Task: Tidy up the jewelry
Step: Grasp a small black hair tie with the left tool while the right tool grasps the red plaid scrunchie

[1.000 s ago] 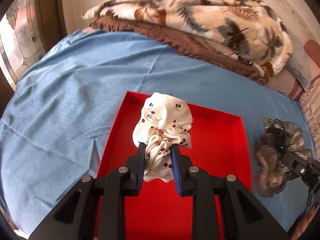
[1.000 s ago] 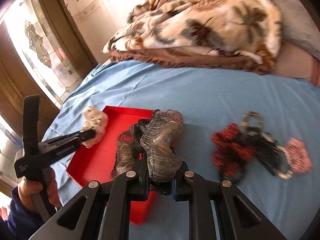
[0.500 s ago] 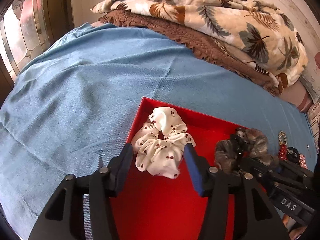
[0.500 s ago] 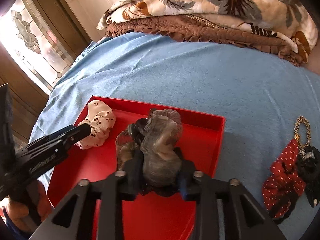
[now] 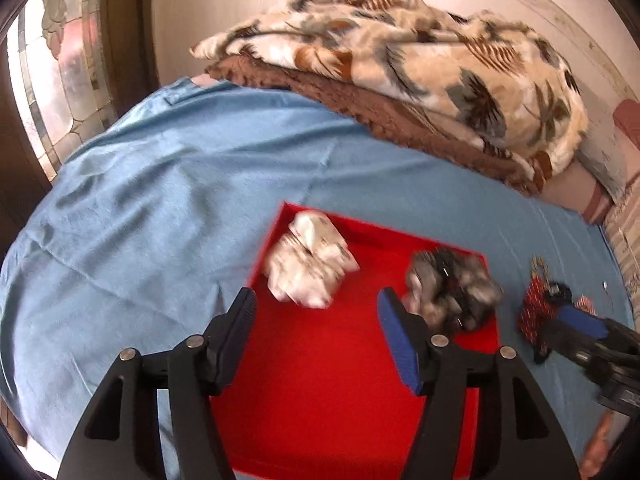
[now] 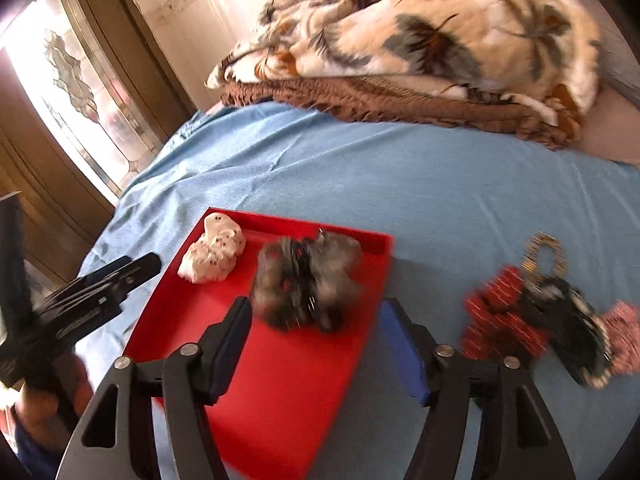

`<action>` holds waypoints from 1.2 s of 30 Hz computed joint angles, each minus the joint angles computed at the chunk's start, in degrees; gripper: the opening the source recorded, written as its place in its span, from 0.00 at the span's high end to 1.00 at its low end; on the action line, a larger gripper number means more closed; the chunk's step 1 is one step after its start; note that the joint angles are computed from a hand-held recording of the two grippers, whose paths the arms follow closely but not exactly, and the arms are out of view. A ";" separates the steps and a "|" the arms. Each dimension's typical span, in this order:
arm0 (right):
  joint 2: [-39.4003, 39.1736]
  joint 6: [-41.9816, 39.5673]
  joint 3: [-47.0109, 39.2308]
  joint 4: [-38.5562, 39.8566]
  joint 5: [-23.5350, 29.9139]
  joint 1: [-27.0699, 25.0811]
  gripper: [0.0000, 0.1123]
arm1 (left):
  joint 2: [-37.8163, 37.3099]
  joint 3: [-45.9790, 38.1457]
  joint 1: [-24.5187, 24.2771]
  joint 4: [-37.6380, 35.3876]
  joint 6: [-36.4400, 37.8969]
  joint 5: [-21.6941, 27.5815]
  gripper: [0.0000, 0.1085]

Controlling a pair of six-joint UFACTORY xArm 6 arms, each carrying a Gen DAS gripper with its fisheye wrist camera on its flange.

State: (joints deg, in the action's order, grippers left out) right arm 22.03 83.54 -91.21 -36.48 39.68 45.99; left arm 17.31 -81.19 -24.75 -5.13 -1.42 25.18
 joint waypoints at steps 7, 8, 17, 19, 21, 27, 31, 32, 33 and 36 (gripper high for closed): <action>-18.02 15.26 22.57 -5.91 5.52 6.34 0.34 | 6.10 -5.66 -4.03 -2.15 -0.07 5.38 0.48; -20.03 17.41 25.01 -6.16 6.26 7.25 0.34 | 7.71 -7.62 -4.50 -1.67 -0.86 6.57 0.57; -32.66 31.92 38.44 -9.41 10.57 11.68 0.34 | 16.97 -20.74 -7.11 7.19 -8.84 12.85 0.70; -34.44 34.23 40.20 -9.92 11.93 12.79 0.34 | 13.94 -17.44 -7.22 5.70 -8.09 10.59 0.70; -35.40 35.51 41.22 -9.98 13.15 13.57 0.34 | 10.05 -13.43 -7.41 5.70 -7.99 9.16 0.66; -37.42 41.39 44.08 -11.03 15.29 15.95 0.34 | -2.72 0.66 -8.61 4.94 -9.72 3.57 0.53; -38.33 44.28 45.46 -11.73 15.57 17.43 0.34 | -6.58 4.43 -11.31 4.80 -8.20 2.55 0.51; -38.60 44.82 45.68 -11.91 16.15 18.01 0.34 | -6.48 4.12 -12.18 4.77 -7.39 2.91 0.51; -39.03 45.37 46.00 -12.09 16.88 18.64 0.34 | -6.26 3.60 -13.16 5.56 -7.29 3.42 0.51; -40.53 46.75 47.04 -12.43 19.14 20.15 0.34 | -4.39 0.82 -16.05 7.42 -7.11 4.95 0.51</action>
